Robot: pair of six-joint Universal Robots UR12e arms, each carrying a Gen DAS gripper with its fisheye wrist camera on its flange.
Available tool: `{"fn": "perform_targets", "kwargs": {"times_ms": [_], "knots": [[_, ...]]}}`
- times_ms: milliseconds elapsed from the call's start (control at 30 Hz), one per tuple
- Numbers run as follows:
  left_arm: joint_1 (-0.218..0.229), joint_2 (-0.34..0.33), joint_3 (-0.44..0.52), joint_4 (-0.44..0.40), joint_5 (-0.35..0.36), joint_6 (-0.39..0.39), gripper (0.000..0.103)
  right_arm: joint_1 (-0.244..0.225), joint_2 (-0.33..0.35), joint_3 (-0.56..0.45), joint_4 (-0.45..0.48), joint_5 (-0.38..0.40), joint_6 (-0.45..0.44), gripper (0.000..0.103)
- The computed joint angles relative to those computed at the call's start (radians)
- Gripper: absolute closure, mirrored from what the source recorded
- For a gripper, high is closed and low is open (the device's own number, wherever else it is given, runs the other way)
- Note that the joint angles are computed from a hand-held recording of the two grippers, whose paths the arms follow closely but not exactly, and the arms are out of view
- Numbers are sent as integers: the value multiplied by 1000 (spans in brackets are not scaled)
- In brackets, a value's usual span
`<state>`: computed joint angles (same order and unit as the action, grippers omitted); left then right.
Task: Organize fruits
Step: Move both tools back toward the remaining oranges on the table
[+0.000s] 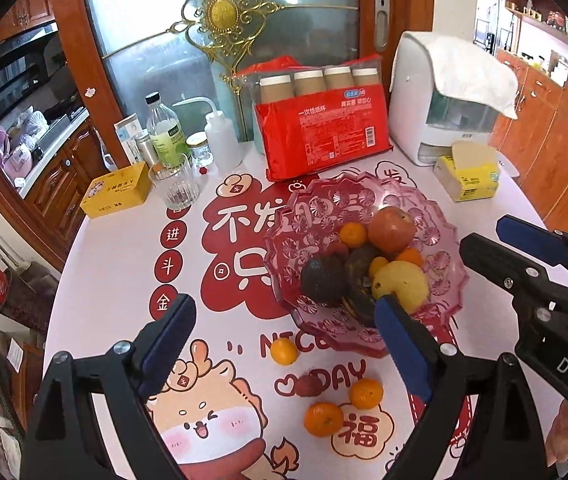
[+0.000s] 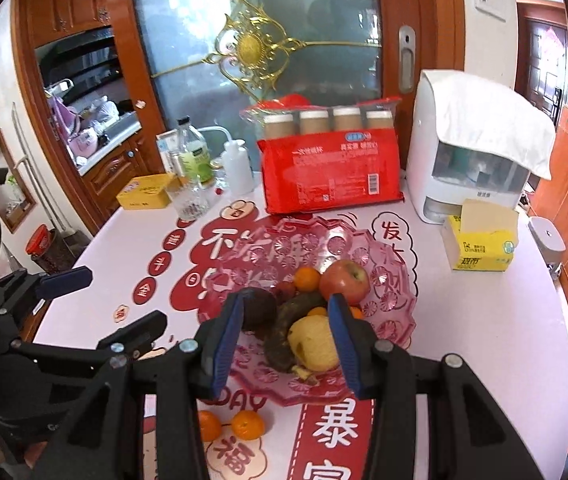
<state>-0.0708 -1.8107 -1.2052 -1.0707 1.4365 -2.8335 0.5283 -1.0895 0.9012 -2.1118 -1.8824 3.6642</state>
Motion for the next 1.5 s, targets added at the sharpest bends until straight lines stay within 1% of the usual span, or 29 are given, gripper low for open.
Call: {"fn": "perform_targets", "kwargs": {"times_ms": [100,267,467,733,833,933,1000,1133,1200,1333,1500], "knots": [[9,19,-18,1,-22,4,12,8,-12,17,-27,-2,-2,58],[17,56,-66,36,-35,24,12,18,-36,53,-65,4,-4,58],[33,96,-119,62,-70,32,12,28,-68,115,-116,28,-2,58],[57,145,-200,101,-106,14,12,51,-95,178,-187,31,-31,58],[68,163,-237,131,-114,-2,12,60,-101,198,-214,24,-43,58],[71,178,-274,185,-92,-16,12,65,-104,212,-230,28,-51,58],[72,189,-306,237,-69,-27,12,66,-105,224,-241,33,-53,58],[75,204,-354,290,-53,-29,12,67,-108,252,-258,50,-49,58],[70,207,-377,312,-41,-16,11,66,-107,263,-261,55,-53,58],[59,210,-425,338,-32,7,9,66,-101,282,-258,66,-60,58],[42,195,-463,330,-5,17,9,60,-89,303,-243,81,-58,58]]}}
